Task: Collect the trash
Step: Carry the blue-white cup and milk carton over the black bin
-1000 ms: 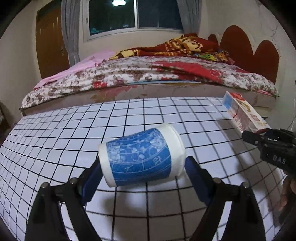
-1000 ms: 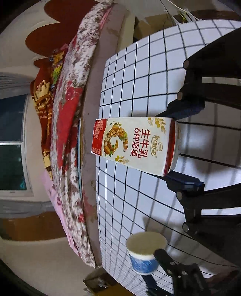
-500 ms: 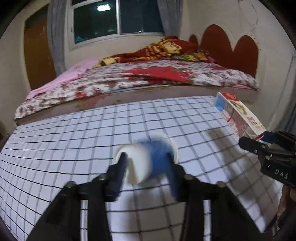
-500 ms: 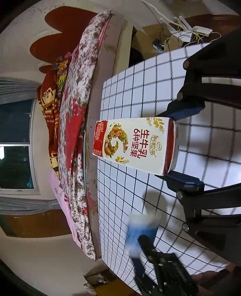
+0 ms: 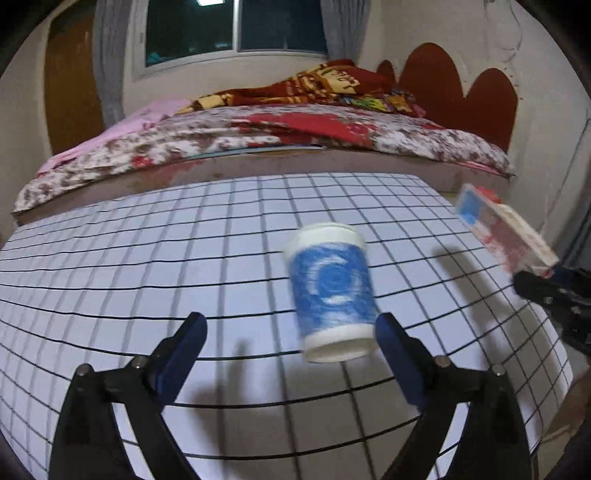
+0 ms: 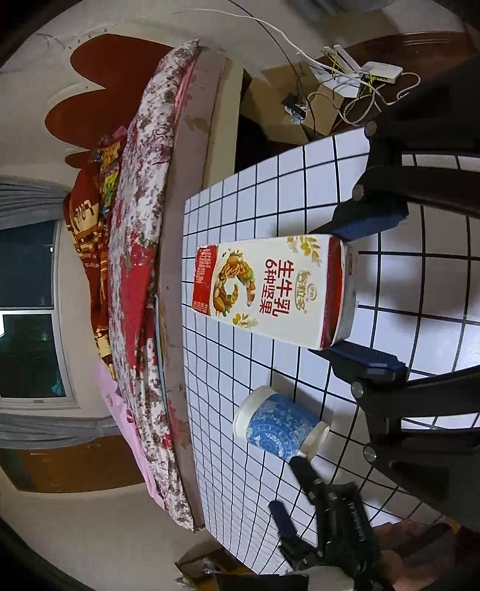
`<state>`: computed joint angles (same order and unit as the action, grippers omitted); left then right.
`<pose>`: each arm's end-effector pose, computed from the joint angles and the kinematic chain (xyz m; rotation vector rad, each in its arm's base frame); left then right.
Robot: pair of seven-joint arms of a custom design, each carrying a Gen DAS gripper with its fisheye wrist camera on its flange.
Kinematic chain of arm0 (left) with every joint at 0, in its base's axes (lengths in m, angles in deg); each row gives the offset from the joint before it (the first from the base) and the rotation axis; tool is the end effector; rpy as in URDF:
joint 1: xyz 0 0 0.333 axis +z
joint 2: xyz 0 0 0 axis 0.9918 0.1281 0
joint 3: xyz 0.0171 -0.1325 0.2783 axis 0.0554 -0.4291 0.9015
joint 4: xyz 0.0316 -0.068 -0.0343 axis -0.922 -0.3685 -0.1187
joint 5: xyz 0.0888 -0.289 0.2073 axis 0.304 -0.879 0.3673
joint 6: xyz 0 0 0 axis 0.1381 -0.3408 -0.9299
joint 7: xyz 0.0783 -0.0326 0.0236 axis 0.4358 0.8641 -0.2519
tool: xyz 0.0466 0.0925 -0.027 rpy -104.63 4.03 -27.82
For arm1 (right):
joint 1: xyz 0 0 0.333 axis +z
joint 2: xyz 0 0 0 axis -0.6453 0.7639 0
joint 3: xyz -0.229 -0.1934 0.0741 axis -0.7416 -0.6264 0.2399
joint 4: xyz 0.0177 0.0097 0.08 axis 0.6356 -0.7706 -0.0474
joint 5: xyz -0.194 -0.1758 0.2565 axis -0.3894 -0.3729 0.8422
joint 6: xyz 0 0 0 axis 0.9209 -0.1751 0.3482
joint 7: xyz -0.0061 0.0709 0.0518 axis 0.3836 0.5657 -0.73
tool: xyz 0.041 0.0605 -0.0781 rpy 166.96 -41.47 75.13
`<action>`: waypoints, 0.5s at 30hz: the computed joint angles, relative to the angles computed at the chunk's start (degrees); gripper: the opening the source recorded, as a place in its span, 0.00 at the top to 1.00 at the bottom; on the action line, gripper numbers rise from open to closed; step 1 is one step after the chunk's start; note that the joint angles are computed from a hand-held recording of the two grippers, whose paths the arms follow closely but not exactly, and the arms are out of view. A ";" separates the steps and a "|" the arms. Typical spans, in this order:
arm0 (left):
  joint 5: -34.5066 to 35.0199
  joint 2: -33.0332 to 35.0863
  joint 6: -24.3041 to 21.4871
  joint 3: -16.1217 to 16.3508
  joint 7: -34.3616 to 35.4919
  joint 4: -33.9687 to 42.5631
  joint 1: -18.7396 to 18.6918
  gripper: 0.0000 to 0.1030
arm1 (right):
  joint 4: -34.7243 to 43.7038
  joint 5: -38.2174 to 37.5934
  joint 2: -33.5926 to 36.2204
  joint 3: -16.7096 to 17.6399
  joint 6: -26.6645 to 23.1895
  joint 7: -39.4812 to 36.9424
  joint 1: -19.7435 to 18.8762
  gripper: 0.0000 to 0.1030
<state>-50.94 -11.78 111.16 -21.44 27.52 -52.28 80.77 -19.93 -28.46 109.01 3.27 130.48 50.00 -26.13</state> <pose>0.6471 -0.0960 0.5541 -1.8459 1.5131 -0.7418 0.7166 0.1817 0.5805 -2.0273 1.1974 -0.5593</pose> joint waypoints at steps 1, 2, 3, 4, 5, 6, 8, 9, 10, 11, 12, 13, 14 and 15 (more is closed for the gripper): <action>0.57 0.34 0.56 0.05 -0.39 0.31 -0.27 0.09 | 0.40 -0.07 0.42 -0.08 -0.30 0.36 0.11 0.48; 0.57 1.03 0.84 -0.08 -0.22 1.08 -0.38 0.09 | 0.80 -0.11 0.89 -0.12 -0.65 0.60 0.14 0.48; -0.94 2.58 -0.58 -0.70 1.13 3.25 -0.28 0.10 | 0.74 -0.22 1.02 -0.18 -0.76 0.67 0.16 0.48; -2.10 3.80 -1.81 -0.97 1.79 4.90 -0.26 0.14 | 1.05 -0.39 1.37 -0.25 -1.24 0.77 0.18 0.48; -3.53 5.33 -3.61 -1.14 2.32 6.95 -0.15 0.30 | 1.47 -0.54 1.69 -0.30 -1.63 0.92 0.21 0.48; -5.50 6.87 -5.85 -1.55 3.35 9.05 0.15 0.42 | 1.54 -0.51 1.80 -0.25 -2.03 0.83 0.05 0.49; -7.79 7.44 -5.14 -1.72 3.84 9.57 0.91 0.44 | 1.73 -0.04 1.85 0.05 -2.43 0.34 -0.50 0.49; -7.96 7.25 -5.13 -1.70 4.43 9.51 0.96 0.45 | 1.08 0.30 1.41 0.20 -1.92 -0.14 -0.79 0.49; -7.61 6.61 -4.48 -1.47 4.53 8.75 0.86 0.46 | 0.70 0.59 1.13 0.30 -1.65 -0.46 -0.98 0.49; -6.70 5.79 -3.69 -1.04 4.00 7.73 0.49 0.46 | 0.14 1.01 0.71 0.46 -1.21 -0.87 -1.25 0.49; -5.62 4.98 -3.15 -0.68 3.49 6.79 0.04 0.46 | -1.22 1.60 -0.22 0.66 -0.30 -1.48 -1.55 0.49; -5.14 4.37 -2.79 -0.66 3.40 6.10 -0.14 0.46 | -1.70 1.93 -0.58 0.73 -0.01 -1.77 -1.66 0.50; -4.43 3.69 -2.32 -0.52 2.89 5.44 -0.45 0.46 | -3.28 2.66 -1.72 1.04 0.64 -2.55 -2.01 0.50; -3.52 2.78 -1.93 -0.47 2.41 4.64 -0.90 0.46 | -4.34 3.12 -2.47 1.14 1.16 -3.15 -2.19 0.50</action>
